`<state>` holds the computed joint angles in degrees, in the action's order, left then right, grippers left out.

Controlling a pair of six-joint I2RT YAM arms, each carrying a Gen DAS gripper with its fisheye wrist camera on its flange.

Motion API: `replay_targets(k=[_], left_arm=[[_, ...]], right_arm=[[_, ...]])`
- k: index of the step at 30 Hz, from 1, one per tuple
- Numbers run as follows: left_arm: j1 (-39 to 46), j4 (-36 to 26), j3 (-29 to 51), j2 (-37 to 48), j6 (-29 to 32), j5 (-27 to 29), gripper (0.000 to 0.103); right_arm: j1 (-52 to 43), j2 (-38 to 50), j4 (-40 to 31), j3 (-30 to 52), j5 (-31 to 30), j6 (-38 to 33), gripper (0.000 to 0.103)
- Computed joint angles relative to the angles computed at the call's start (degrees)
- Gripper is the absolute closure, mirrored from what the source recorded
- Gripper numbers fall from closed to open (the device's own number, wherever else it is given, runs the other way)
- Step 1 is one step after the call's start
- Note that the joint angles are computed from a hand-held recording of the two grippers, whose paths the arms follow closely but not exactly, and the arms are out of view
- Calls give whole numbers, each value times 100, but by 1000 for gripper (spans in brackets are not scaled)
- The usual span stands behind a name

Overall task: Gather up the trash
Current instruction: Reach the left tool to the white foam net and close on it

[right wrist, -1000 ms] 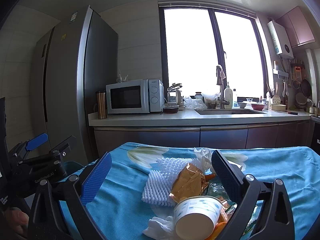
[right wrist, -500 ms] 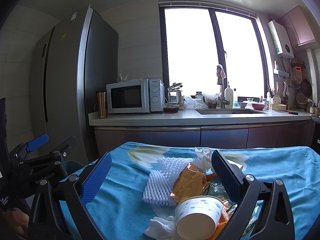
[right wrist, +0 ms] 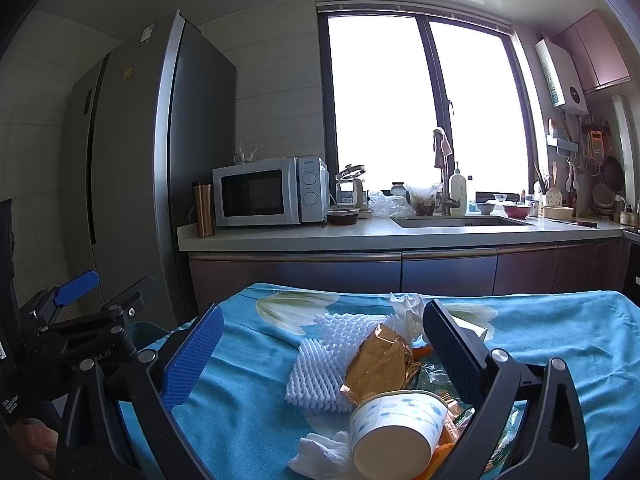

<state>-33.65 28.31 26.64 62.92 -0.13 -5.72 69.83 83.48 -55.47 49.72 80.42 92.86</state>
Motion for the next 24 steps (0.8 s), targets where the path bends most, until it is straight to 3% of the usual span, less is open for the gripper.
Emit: replay_targets(k=[10, 15, 21, 24], left_arm=[[-50, 12, 26, 101, 41, 51, 6], [-125, -242, 150, 242, 114, 396, 6], [-313, -555, 328, 541, 331, 987, 6], [-555, -641, 374, 674, 547, 1263, 6]], right_arm=[[-26, -91, 167, -94, -15, -134, 6], [-37, -104, -285, -143, -81, 363, 6], [-22, -229, -1282, -368, -338, 1600, 6], [5, -476, -1432, -664, -541, 1966, 6]])
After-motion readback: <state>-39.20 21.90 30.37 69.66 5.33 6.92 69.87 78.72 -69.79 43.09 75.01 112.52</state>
